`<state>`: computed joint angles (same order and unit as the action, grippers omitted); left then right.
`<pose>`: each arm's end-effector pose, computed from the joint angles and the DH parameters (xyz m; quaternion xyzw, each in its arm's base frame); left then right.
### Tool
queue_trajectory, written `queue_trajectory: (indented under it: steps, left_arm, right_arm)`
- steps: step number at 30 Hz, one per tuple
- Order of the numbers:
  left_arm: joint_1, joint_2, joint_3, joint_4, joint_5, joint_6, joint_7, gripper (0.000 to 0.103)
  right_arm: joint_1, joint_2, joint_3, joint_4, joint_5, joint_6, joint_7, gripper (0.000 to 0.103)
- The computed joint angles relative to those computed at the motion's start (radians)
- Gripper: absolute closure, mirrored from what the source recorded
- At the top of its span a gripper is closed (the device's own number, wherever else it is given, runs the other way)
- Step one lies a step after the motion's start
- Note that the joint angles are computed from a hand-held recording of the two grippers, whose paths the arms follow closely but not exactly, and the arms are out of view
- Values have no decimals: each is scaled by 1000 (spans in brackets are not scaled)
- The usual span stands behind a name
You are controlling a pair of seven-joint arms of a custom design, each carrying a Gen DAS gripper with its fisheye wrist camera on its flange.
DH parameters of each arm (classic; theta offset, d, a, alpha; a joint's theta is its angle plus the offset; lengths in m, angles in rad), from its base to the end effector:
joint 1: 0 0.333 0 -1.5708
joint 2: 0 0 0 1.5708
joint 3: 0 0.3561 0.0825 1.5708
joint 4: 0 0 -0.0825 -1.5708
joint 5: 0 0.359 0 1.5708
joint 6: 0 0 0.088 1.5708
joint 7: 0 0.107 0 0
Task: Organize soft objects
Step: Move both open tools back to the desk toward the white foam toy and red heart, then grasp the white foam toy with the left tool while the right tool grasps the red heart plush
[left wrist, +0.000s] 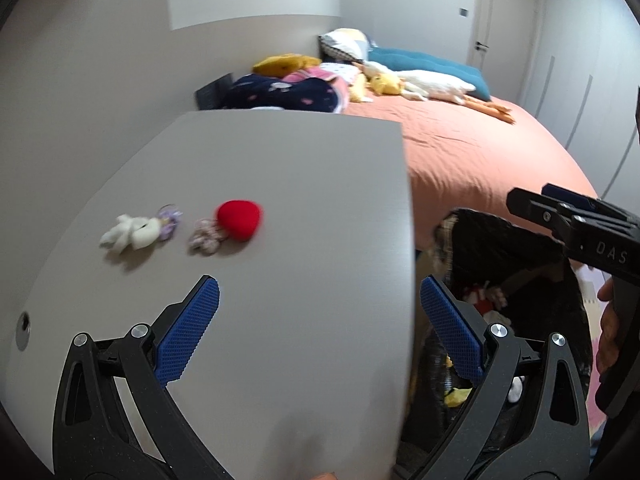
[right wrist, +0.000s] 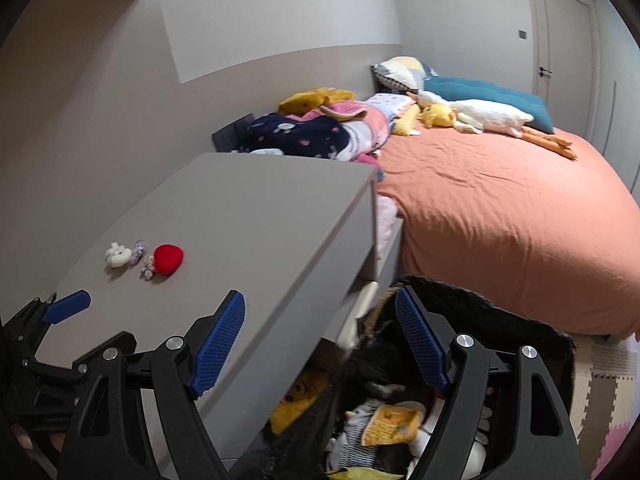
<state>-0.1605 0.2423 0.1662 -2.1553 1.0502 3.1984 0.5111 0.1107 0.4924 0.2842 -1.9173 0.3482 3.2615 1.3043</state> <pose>0.5725 -0.0839 0.4059 -0.6464 0.6629 -0.2714 0.2627 0.6465 0.1997 0.3939 -0.7042 0.5738 -0.1872 0.3739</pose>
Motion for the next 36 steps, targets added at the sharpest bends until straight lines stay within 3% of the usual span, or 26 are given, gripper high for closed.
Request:
queue_trajectory:
  steps: [8,11,16,23,32,36]
  left_arm:
    - [63,-10,-3,-19,-65,-13,7,6]
    - [119,-9,-41,-26,-148,-21,54,6]
    - [154,6,-49,-23,-255,-37,112,6]
    - [148,48,-26,32,-328,-111,106,6]
    - [215,93,-78,120,-481,-205,113,6]
    - [226,107,-80,152,-519,-246,91,6]
  right_arm:
    - [77,55,-37,102,-4,-62,-2,25]
    - [89,84,-32,147,-3,-85,-17,25]
    - [128,142,-45,247,2,-150,-35,25]
    - [174,220,-63,378,5,-239,-72,25]
    - [209,321,-72,555,17,-337,-110,25]
    - [212,385,-62,675,32,-432,-118,25]
